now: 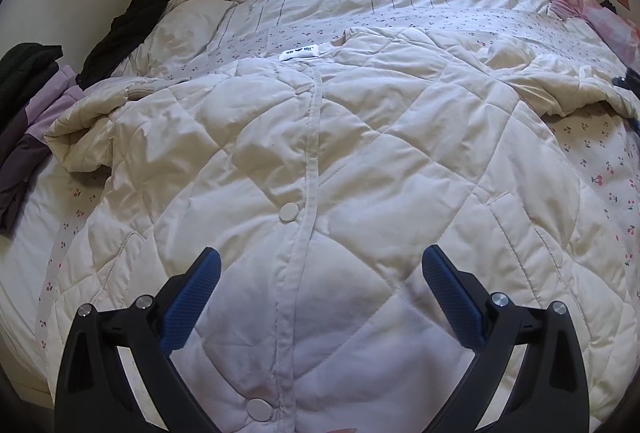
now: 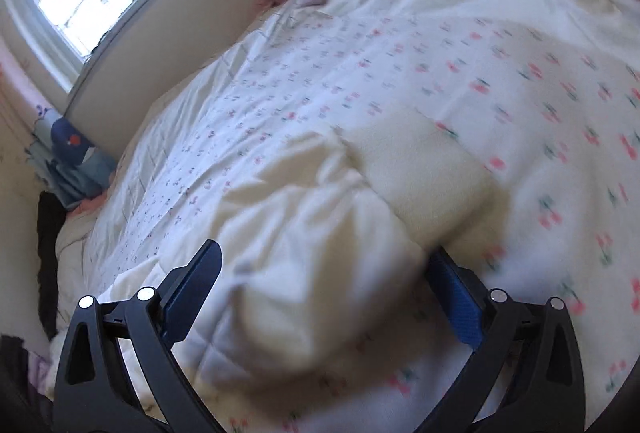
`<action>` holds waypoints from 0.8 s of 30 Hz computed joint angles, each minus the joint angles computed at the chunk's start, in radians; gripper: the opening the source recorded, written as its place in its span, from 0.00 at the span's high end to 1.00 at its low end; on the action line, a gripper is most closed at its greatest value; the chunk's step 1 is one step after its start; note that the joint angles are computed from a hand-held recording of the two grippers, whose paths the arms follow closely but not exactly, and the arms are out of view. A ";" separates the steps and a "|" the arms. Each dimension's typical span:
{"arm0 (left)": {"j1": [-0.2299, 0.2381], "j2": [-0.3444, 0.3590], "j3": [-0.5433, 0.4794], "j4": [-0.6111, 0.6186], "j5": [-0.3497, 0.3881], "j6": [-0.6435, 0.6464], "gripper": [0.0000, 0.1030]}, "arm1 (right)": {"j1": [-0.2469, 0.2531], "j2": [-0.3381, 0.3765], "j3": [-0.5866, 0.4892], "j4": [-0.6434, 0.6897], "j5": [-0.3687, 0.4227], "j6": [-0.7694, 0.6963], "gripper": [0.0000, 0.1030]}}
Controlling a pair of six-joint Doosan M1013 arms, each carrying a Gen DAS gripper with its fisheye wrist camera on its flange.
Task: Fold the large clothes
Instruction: 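Grasp the knit cuff of a coat sleeve with the right gripper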
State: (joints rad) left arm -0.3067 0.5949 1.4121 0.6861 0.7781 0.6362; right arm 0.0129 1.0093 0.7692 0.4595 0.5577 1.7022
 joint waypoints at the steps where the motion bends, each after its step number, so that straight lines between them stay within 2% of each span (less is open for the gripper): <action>1: 0.002 0.000 0.000 -0.007 -0.001 -0.001 0.06 | 0.004 0.018 -0.038 -0.016 0.024 -0.008 0.54; 2: 0.004 -0.001 0.000 -0.013 -0.004 -0.001 0.06 | 0.006 0.035 -0.075 -0.017 0.055 -0.018 0.83; 4: 0.005 -0.002 0.003 -0.014 -0.006 -0.007 0.06 | 0.021 0.034 -0.086 -0.073 0.033 -0.020 0.87; 7: 0.008 -0.005 0.007 0.000 0.004 -0.021 0.06 | 0.053 -0.028 -0.006 -0.136 -0.106 -0.085 0.88; 9: 0.018 -0.010 0.012 -0.020 -0.006 -0.016 0.06 | 0.063 -0.063 0.041 -0.036 -0.179 -0.210 0.88; 11: 0.032 -0.013 0.012 -0.057 -0.005 -0.009 0.06 | 0.076 -0.089 0.064 0.184 -0.205 -0.433 0.88; 13: 0.044 -0.020 0.016 -0.075 -0.013 0.001 0.06 | 0.091 -0.091 0.047 0.335 -0.176 -0.570 0.88; 16: 0.055 -0.030 0.028 -0.021 -0.001 -0.042 0.06 | 0.128 -0.080 0.011 0.477 -0.122 -0.694 0.88; 20: 0.088 -0.051 0.056 -0.029 -0.019 -0.098 0.06 | 0.194 -0.045 -0.070 0.457 -0.058 -0.709 0.88; 24: 0.101 -0.058 0.072 0.030 0.014 -0.153 0.06 | 0.256 0.007 -0.179 0.403 0.015 -0.681 0.88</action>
